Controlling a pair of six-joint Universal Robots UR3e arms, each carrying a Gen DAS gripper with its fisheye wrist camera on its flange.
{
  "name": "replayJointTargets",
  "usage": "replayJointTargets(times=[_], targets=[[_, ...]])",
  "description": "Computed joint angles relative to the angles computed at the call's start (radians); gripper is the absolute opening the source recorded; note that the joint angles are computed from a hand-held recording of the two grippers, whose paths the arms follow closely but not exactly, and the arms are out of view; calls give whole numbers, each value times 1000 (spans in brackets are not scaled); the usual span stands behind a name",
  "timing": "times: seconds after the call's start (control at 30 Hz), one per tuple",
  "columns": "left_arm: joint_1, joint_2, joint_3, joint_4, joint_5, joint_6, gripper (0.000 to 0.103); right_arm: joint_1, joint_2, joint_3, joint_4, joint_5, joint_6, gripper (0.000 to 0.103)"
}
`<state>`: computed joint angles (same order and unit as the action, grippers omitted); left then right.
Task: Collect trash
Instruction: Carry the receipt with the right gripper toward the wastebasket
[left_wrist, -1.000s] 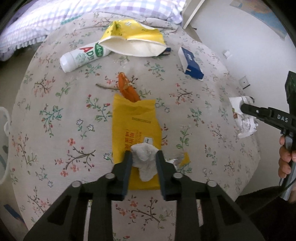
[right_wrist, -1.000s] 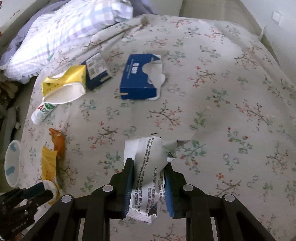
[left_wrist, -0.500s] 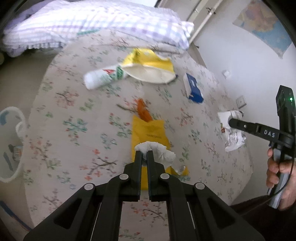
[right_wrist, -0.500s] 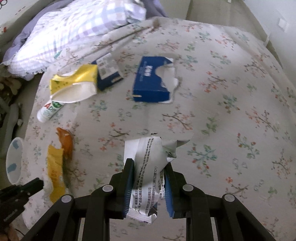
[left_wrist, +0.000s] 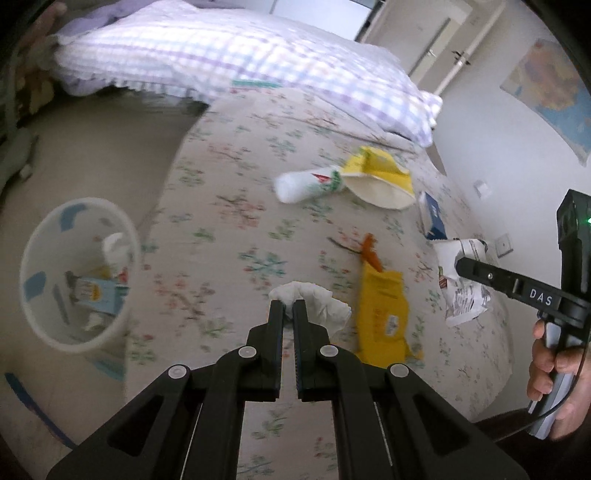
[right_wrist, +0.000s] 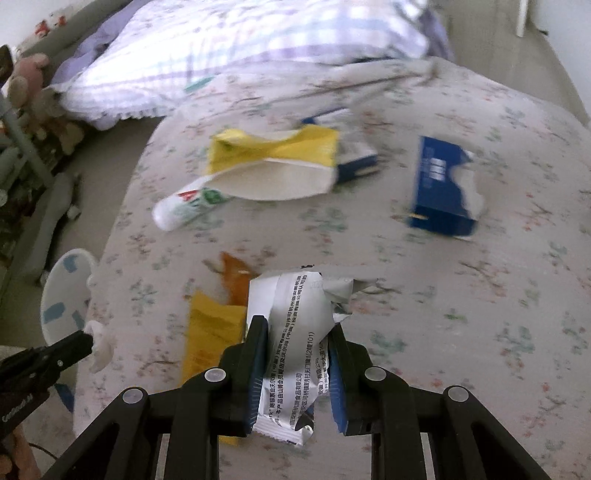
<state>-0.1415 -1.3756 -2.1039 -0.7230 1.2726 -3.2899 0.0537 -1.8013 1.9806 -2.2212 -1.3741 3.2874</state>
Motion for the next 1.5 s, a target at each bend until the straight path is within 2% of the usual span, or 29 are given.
replayJointTargets(times=[0.33,0.7,0.97,1.0,1.03,1.07,1.13,1.23,1.5], targets=[[268,216,-126,-138,-47,139,5,208,237,-186,-71,-39,113,26],[675,462,-264,-325,-123,371,5,405,516,-471,-81,-54,191,26],[780,457,-325,-241,-135,421,8,506,706,-696,-55,-53,214,26],[778,436,-324,-217,-121,414,10,517,729,-725,-50,-54,218,26],[772,412,-320,-200,-97,401,22,524,746,-745,-49,-54,222,27],[772,398,-318,-191,-79,394,48,530,763,-767,-47,-54,225,27],[767,392,-334,-153,-16,363,78,544,803,-816,-43,-54,234,27],[783,420,-356,-137,30,368,79,558,857,-889,-29,-52,245,27],[941,594,-401,-273,11,523,82,596,1016,-1112,23,-48,280,28]])
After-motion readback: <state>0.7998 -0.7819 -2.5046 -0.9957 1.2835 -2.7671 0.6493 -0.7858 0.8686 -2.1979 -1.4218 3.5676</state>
